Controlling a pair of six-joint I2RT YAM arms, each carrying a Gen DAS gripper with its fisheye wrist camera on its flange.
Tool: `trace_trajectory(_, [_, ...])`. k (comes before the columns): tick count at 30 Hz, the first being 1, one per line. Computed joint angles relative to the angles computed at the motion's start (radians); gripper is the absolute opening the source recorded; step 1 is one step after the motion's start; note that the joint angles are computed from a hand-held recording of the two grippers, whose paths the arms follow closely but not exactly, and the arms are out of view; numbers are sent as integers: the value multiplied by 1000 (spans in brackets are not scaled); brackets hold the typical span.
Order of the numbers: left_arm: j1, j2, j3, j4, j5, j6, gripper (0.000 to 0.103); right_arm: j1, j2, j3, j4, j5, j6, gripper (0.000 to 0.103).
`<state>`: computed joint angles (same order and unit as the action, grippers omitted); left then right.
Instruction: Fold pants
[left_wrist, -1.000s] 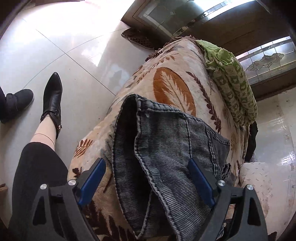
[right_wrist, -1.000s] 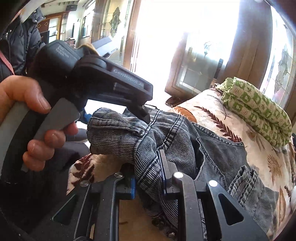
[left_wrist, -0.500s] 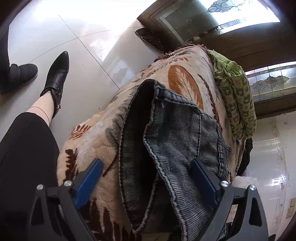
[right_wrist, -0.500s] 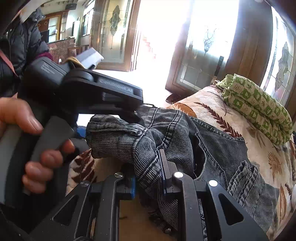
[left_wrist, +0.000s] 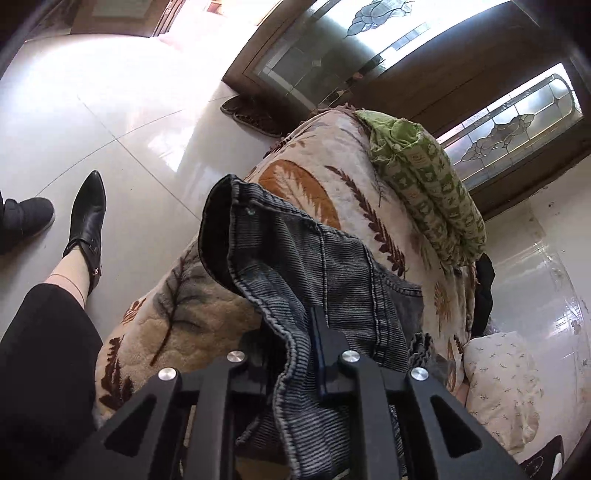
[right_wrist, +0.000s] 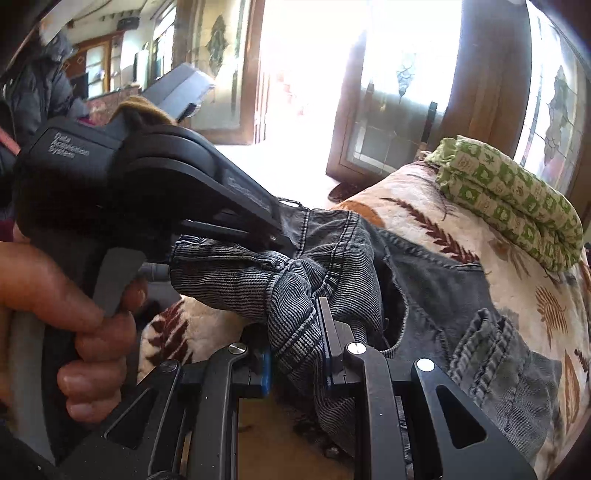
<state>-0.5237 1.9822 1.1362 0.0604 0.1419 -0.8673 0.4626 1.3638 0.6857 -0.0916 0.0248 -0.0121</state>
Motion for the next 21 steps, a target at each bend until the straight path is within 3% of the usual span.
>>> trace_trajectory(12, [-121,-33,215,-163,-30,106,19,-201,-238,-41,-124,-125,66,17])
trace_trajectory(17, [-211,61,460,-309,-46,172,19,-361,-345,-76,-185,-221,71,17])
trace_trajectory(21, [-302,234,789,-509,-57,244,19,-539,-380,-107,-230,-351,69,17])
